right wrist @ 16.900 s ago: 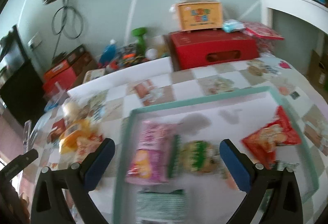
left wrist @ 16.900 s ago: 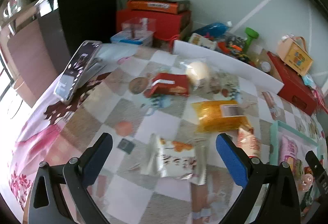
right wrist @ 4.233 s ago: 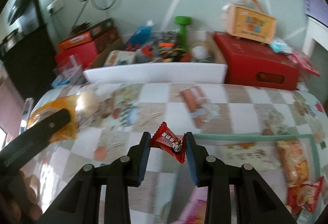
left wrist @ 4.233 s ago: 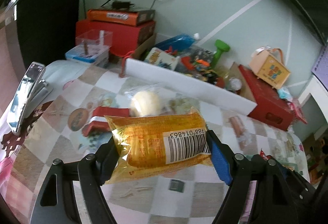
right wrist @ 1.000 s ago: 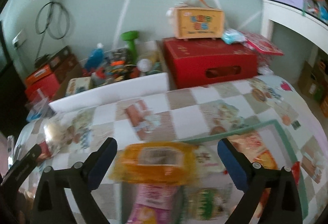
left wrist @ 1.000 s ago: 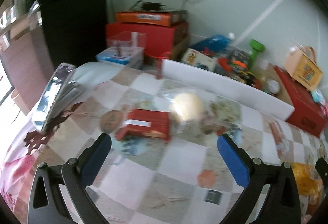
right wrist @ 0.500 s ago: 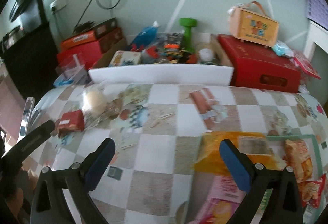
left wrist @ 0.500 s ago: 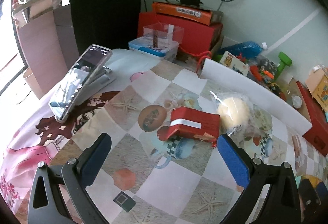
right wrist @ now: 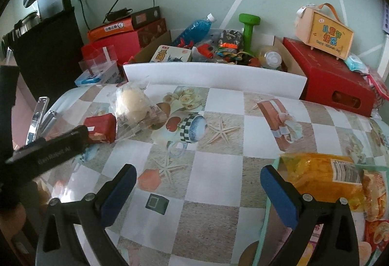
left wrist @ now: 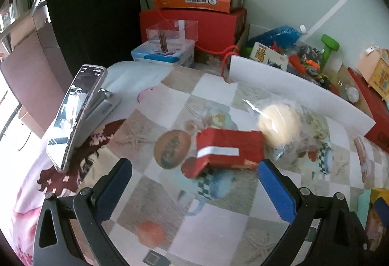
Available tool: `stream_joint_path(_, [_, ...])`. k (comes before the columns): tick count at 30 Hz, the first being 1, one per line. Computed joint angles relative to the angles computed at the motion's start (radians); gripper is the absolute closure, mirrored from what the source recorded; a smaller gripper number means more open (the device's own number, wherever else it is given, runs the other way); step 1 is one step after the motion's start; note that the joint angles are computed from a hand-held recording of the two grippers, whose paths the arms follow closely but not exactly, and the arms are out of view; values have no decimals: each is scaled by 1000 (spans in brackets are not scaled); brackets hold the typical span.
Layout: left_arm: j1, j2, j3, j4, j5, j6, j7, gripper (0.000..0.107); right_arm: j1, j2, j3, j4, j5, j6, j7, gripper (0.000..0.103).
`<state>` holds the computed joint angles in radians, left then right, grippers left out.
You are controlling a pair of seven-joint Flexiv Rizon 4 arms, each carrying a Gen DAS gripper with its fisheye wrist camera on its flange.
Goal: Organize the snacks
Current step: 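Release the bread bag into the tray while the right tool releases the candy there, then grasp the red box with the left tool while the right tool grasps the wrapped bun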
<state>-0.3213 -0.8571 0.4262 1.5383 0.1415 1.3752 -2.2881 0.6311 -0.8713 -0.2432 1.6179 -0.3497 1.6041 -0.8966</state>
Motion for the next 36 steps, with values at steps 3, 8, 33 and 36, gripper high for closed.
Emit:
stream_joint_path(3, [10,-2,0,-10,1,1,9,4,7,-4,-5,-4,-5,-6,-3,0])
stream_joint_path(8, [42,-11,-34,-19,-12,34,33,4,36,-12,-38,-3,-9,-1,3,0])
stream_joint_path(33, [273,-72,-382,42,-268,281,463,4,-131,-121,236,-307,-3,-122,-16,0])
stream_joint_path(36, [287,-90,-415,32,-296,301,507,4,-138,-161,269,-399,-17,-197,-61,0])
